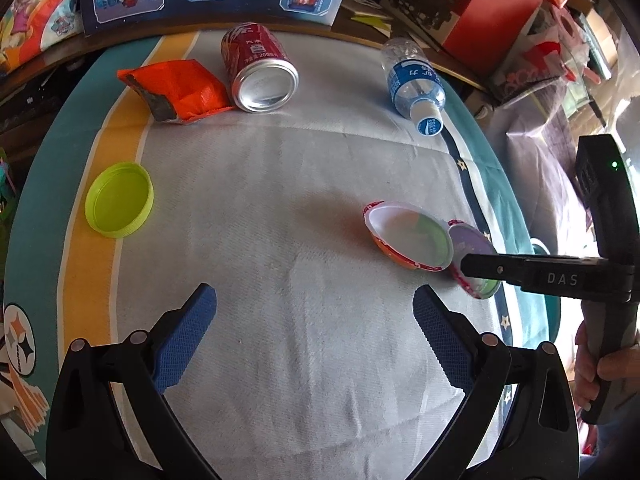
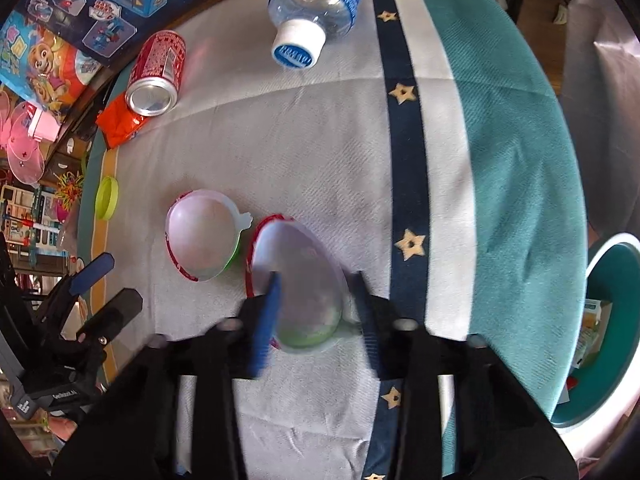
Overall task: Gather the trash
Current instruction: 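Grasp one egg half with the left gripper while the right grasps the other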
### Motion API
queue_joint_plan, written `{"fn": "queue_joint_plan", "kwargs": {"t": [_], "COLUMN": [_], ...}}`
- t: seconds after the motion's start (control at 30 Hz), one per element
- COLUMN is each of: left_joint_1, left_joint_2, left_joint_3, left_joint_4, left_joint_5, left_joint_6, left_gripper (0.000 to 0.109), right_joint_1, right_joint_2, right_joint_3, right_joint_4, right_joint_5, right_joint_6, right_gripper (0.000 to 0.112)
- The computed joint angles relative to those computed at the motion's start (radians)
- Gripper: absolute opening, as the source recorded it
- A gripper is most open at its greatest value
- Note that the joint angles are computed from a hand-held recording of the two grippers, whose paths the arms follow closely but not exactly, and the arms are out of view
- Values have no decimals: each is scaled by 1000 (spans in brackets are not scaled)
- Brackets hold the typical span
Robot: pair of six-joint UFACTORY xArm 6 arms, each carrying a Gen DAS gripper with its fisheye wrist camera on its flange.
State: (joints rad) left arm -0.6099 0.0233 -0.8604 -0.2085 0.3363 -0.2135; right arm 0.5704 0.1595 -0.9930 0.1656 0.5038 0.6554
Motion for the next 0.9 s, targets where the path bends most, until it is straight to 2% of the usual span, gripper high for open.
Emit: {"fn": "queue_joint_plan", "kwargs": {"t": [0.1, 0.4, 0.5, 0.57, 0.6, 0.67, 0.77, 0.83, 0.9], "left_joint_1": [2, -11, -17, -24, -27, -36, -53, -64, -76], "left_joint_2": [6, 39, 49, 60, 71, 93, 129, 153, 179], "left_joint_3": [-8, -38, -43, -57, -74, -107, -152, -180, -206], "left_joint_4": [-27, -44, -65, -75, -91, -110, -73, -70, -39], "left_joint_5": [4, 18, -13, -28, -19, 3, 26, 46, 63], "left_joint_6": [11, 7, 8, 6, 22, 42, 20, 20, -8], "left_gripper": [99, 99, 98, 90, 82, 75, 60, 43, 35], "right_joint_1": [11, 7, 8, 9, 10, 10, 9, 11, 13], "right_joint_2": [-2, -59, -76, -87, -92, -99, -104, -107, -110], "right_joint_3": [13, 92, 120, 138, 147, 161, 176, 185, 195], "right_joint_4": [30, -70, -67, -66, -63, -47, -27, -26, -29], "right_joint_5": [-24, -49, -72, -86, -94, -109, -134, -150, -168], "right_joint_6": [-31, 65, 79, 84, 83, 76, 67, 68, 70], "right_gripper": [8, 8, 8, 8, 8, 8, 7, 7, 7]}}
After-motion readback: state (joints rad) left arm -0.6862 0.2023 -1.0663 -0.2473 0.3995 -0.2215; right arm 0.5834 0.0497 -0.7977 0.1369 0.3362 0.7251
